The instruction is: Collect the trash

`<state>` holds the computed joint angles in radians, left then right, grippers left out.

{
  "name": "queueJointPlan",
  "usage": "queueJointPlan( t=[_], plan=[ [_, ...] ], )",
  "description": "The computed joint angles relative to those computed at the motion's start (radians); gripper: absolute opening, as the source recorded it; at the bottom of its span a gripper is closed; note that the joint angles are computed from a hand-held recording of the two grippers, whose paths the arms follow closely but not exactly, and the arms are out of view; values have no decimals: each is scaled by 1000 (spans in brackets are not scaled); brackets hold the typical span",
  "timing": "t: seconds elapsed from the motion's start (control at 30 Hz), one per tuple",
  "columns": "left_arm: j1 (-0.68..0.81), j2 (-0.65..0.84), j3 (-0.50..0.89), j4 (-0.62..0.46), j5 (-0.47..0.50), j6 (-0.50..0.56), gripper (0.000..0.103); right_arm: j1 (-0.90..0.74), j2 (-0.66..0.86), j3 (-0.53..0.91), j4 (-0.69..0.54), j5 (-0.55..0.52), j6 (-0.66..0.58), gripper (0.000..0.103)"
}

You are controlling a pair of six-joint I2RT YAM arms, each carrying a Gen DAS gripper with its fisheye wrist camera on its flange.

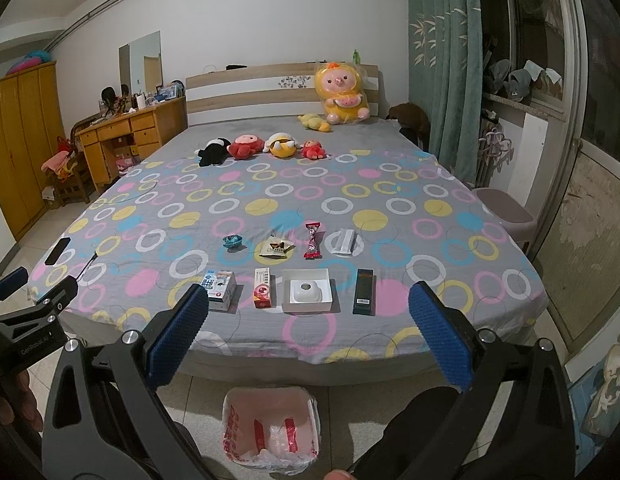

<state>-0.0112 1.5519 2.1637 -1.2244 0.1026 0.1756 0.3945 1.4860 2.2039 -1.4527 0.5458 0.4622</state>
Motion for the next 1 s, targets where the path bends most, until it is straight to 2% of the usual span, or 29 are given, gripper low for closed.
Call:
queueJointPlan(
  t=[0.53,0.67,1.0],
  plan=[
    [-1,1,4,-3,-2,0,96,1,-2,-2,1,1,0,98],
    [7,-42,-74,30,3,5,96,2,-1,-1,2,2,1,98],
    [7,-34,-61,26,4,5,96,0,-5,-6,4,1,-2,98]
  ],
)
